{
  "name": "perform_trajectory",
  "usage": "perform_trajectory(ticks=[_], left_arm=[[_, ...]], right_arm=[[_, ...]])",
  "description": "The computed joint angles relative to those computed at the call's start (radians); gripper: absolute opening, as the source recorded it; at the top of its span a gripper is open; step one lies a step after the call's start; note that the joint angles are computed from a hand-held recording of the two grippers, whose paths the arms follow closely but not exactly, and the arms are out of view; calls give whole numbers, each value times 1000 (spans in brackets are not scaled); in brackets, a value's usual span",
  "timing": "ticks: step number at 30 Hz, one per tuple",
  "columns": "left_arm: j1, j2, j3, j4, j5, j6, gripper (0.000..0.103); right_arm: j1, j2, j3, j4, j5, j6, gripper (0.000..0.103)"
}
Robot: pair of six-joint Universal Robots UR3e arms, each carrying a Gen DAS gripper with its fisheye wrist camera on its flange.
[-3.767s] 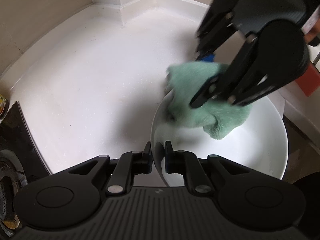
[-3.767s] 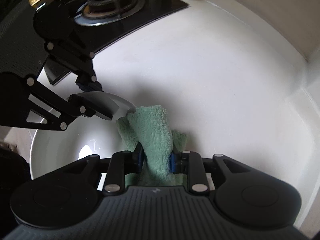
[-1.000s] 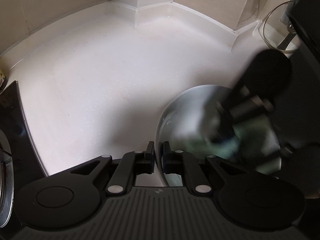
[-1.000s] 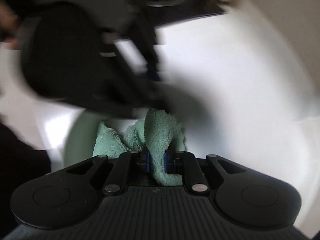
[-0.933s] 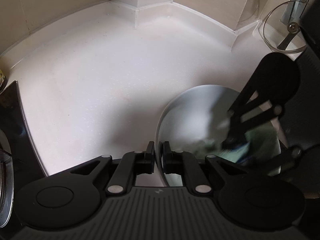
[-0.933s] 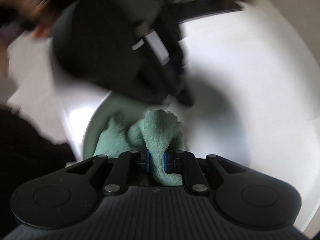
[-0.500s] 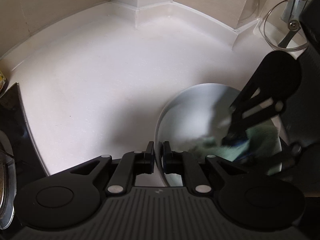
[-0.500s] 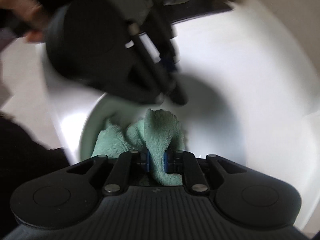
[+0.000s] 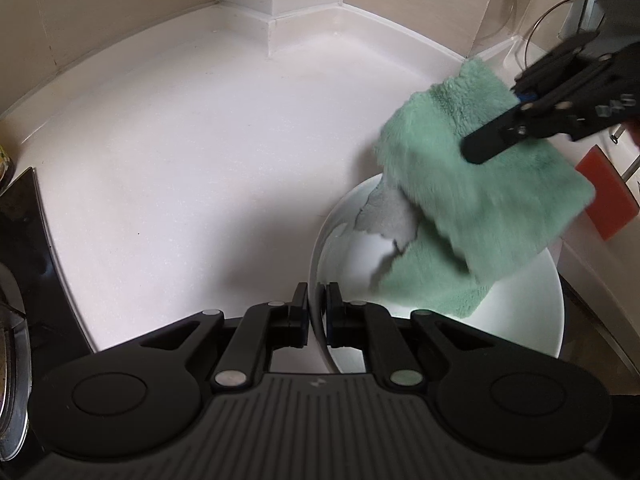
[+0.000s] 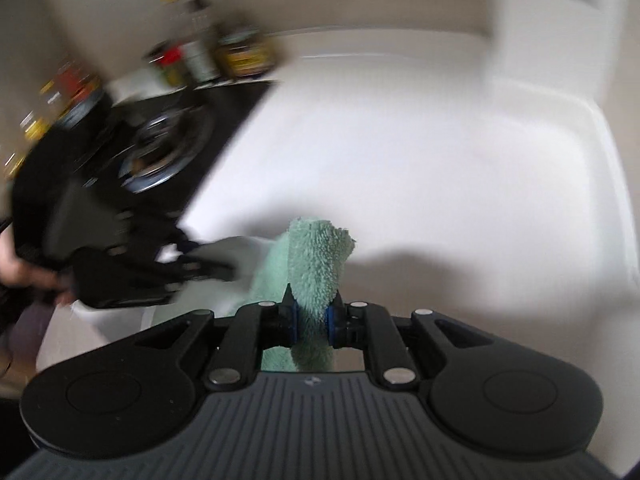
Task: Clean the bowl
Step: 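Wipe the cloth around the bowl interior and rim with the right gripper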
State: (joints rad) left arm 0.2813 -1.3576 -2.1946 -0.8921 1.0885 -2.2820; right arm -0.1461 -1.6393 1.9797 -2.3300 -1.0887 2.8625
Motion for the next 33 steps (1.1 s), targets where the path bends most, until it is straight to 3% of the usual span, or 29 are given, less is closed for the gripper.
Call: perform_trajectory(ticks=[2,4,9,11,15,18,27,33], left_arm=[[-1,-4,2,2,1,-1,5],[-2,-10,6,4,2,-2,5],[61,9,-6,-53,-24,114,5],[61,11,-12,-48,-24,113,5],[63,15,-21,-42,-24,119,5],[63,13,-22,-42,-23,129,5],[59,17,-12,-48,-10,167,6],[59,20,-20,-47,-9,190,7]], right_arm=[[-34,-29,103,-72,34,59,24],[-48,-41,159,-148,20,116,26],[5,-151,274,-400,-123,248,26],[17,-218,254,-312,-84,190,26],[147,-133,74,-47,-166,-23,24],[261,9,-14,-54,-315,-96,30],[333,316,-405,202,-376,-269,30],[439,467,-602,242,-469,-458,30]])
